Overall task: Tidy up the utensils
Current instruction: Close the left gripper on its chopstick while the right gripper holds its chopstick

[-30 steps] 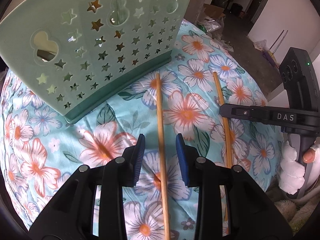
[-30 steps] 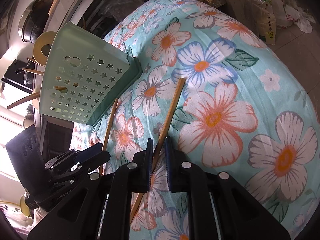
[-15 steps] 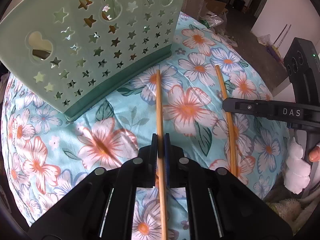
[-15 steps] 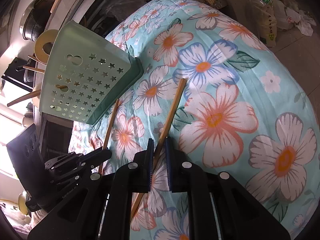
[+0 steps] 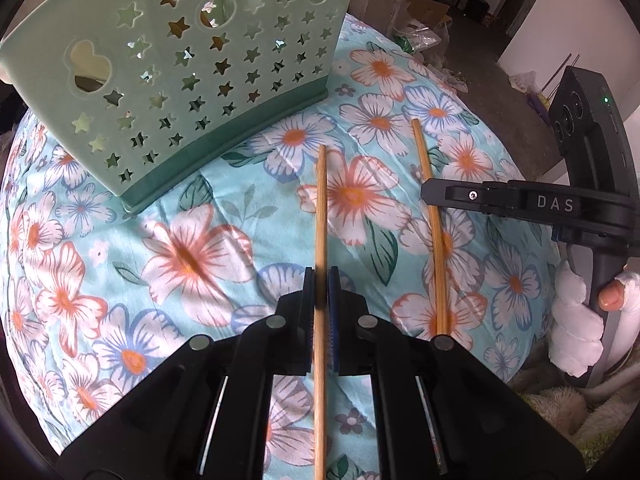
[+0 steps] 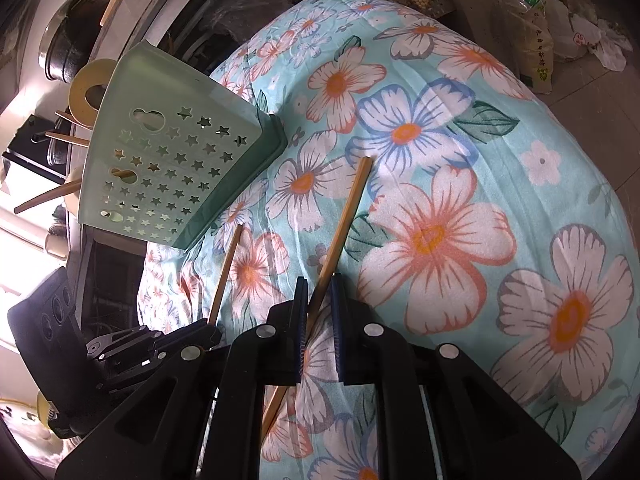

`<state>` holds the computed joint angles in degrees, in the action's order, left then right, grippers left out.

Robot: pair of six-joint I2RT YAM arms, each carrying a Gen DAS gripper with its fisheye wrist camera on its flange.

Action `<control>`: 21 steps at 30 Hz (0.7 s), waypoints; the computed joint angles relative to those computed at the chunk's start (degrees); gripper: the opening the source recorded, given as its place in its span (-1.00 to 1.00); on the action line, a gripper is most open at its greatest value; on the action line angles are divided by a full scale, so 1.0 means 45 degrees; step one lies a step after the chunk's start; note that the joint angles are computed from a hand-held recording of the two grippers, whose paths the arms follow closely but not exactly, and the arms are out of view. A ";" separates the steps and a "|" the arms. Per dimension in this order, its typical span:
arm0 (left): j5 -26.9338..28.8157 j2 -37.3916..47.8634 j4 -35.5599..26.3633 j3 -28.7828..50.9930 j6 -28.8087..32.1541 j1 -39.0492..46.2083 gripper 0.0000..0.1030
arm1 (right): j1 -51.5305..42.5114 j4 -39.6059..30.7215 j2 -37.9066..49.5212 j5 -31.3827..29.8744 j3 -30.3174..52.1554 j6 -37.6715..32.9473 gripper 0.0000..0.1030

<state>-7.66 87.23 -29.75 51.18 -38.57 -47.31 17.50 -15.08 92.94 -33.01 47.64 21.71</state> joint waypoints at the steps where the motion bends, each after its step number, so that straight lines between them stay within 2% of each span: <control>1: 0.0006 -0.0055 0.0023 -0.0026 0.0008 0.0013 -0.81 | 0.0000 0.0000 0.0000 0.0000 0.0000 0.0000 -0.77; 4: 0.0002 0.0104 -0.0024 0.0180 0.0208 0.0165 -0.69 | 0.0008 0.0044 0.0032 -0.0016 0.0000 0.0053 -0.77; 21: 0.0259 0.1246 0.0510 0.0887 0.0809 0.1013 -0.68 | -0.0085 -0.0006 0.0023 -0.0101 -0.0013 -0.0012 -0.78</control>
<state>-6.49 92.84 -27.46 55.17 -34.92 -42.75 17.12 -15.11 93.05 -33.46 47.59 21.66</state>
